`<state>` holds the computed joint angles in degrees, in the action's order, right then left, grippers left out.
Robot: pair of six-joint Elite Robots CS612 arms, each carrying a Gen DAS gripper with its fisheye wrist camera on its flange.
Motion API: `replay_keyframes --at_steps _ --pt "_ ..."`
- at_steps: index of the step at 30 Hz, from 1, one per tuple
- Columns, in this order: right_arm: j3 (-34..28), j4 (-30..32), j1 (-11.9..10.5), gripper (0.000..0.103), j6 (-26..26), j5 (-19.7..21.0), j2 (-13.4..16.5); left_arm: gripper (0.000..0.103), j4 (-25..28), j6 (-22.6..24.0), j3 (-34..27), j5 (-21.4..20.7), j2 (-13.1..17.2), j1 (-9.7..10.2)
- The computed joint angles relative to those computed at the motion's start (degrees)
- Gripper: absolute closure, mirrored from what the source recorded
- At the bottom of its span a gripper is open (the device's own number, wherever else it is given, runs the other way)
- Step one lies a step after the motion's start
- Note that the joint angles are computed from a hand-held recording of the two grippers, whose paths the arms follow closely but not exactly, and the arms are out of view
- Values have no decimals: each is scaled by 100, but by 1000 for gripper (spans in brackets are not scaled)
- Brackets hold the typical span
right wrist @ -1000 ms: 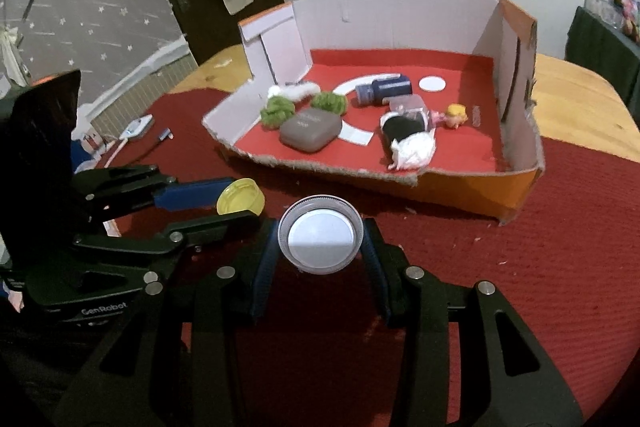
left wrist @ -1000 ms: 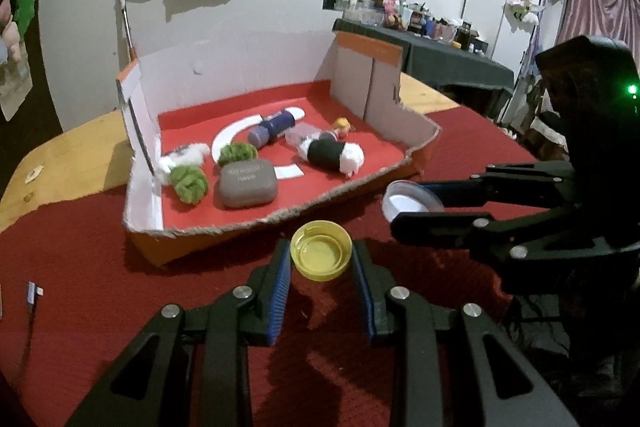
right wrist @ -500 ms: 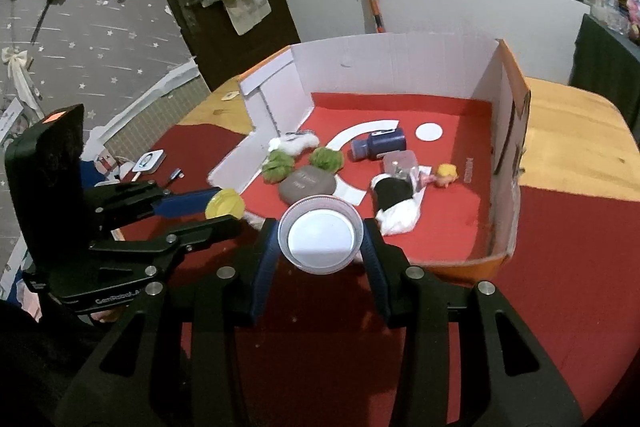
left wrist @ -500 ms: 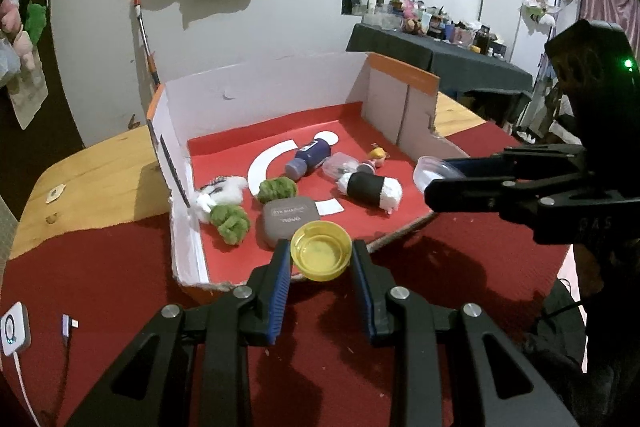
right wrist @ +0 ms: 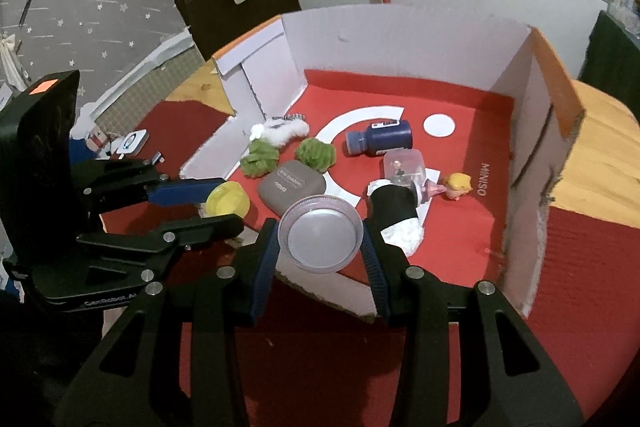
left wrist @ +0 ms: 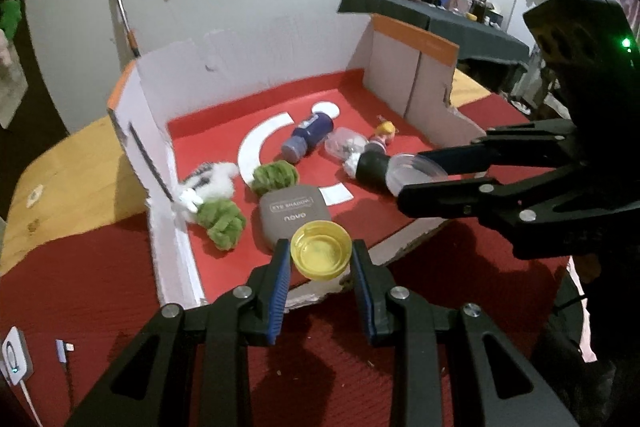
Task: Organize objects
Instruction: 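Carry the yellow cap and clear lid with both tools into the cardboard box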
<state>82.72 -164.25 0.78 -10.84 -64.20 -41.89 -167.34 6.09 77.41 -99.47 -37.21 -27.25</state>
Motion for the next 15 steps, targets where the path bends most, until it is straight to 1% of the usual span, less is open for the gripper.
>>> replay_keyframes --at_steps 3,8,10,14,15 --pt "-93 172 10 63 -62 23 47 72 251 85 -116 -147 49 28" --pt "-213 396 22 63 -119 30 104 72 525 185 -253 -337 95 63" --pt "-261 500 24 63 -150 21 124 72 619 249 -302 -338 106 64" --pt "-343 692 40 63 -228 -34 154 72 799 290 -450 -209 171 55" --pt "-365 743 48 63 -242 -55 162 72 840 288 -486 -240 189 63"
